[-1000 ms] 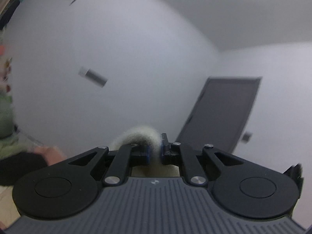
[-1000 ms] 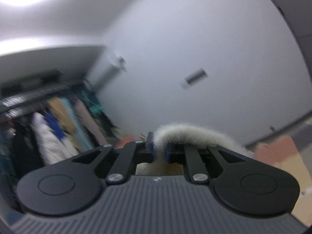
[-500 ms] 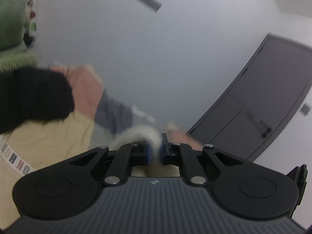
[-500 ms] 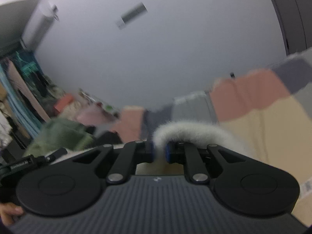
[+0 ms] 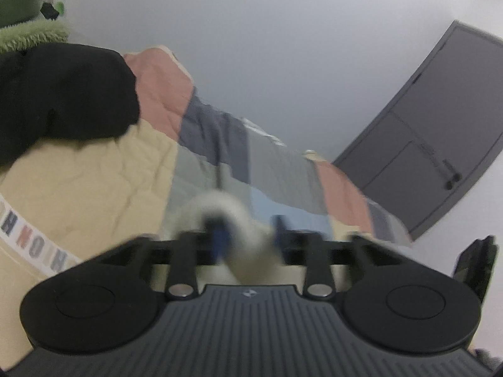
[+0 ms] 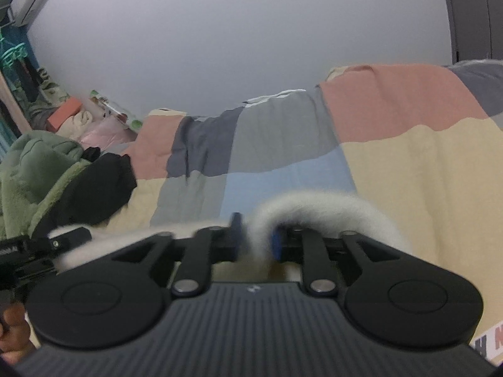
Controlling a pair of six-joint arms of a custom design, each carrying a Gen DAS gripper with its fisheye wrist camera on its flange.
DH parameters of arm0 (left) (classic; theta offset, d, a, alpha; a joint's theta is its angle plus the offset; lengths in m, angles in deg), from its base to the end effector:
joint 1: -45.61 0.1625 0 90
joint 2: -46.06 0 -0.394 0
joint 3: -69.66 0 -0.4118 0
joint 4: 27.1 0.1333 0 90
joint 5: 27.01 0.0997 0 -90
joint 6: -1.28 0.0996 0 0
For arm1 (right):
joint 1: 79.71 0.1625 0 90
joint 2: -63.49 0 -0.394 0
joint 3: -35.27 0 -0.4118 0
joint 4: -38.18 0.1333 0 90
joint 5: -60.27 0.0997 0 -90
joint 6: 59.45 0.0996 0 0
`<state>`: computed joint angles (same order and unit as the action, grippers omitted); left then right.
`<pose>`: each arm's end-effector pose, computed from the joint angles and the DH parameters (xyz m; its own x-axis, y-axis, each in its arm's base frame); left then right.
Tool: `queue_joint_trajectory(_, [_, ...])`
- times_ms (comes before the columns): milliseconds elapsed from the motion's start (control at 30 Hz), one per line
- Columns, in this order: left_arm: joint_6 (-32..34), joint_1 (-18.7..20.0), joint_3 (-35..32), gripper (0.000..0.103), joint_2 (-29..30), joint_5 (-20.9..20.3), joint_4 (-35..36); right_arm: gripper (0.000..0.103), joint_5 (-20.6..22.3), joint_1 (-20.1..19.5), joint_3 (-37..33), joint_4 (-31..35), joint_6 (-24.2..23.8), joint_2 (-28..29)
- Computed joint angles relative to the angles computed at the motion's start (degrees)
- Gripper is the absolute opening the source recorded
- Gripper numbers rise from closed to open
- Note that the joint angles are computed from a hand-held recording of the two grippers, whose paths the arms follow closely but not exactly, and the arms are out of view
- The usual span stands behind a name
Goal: Fold large clothes
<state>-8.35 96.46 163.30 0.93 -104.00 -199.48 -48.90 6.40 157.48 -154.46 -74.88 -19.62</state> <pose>-0.3134 -0.6316 0.1083 -0.9107 0.4028 -0.0911 0.3772 0.7215 -0.5807 0.0667 -0.5012 0.3413 -0.8972 0.2262 0.3792 -0.2163 0.5236 -0.8240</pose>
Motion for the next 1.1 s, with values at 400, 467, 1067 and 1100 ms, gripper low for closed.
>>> queue_joint_trajectory(400, [-0.6,-15.0,21.6,0.057,-20.1,10.7,-4.2,0.047,-3.9,10.6,11.5,-1.4,-1.7,-12.9])
queue_joint_trajectory(467, [-2.0,-18.6,25.9,0.057,-24.7,13.4,-3.4,0.047,-6.8,14.4,14.4,-1.1,-1.2,-16.1])
queue_joint_trajectory(1067, [-33.4,-48.8,54.1,0.057,-65.0,32.5,32.0,0.047,-33.2,43.6,32.7,7.5,11.6,-35.6])
queue_joint_trajectory(1100, [-34.7,-49.3,55.2,0.057,-66.1,32.7,33.3,0.047,-33.6,44.0,33.6,8.0,12.5,-36.4])
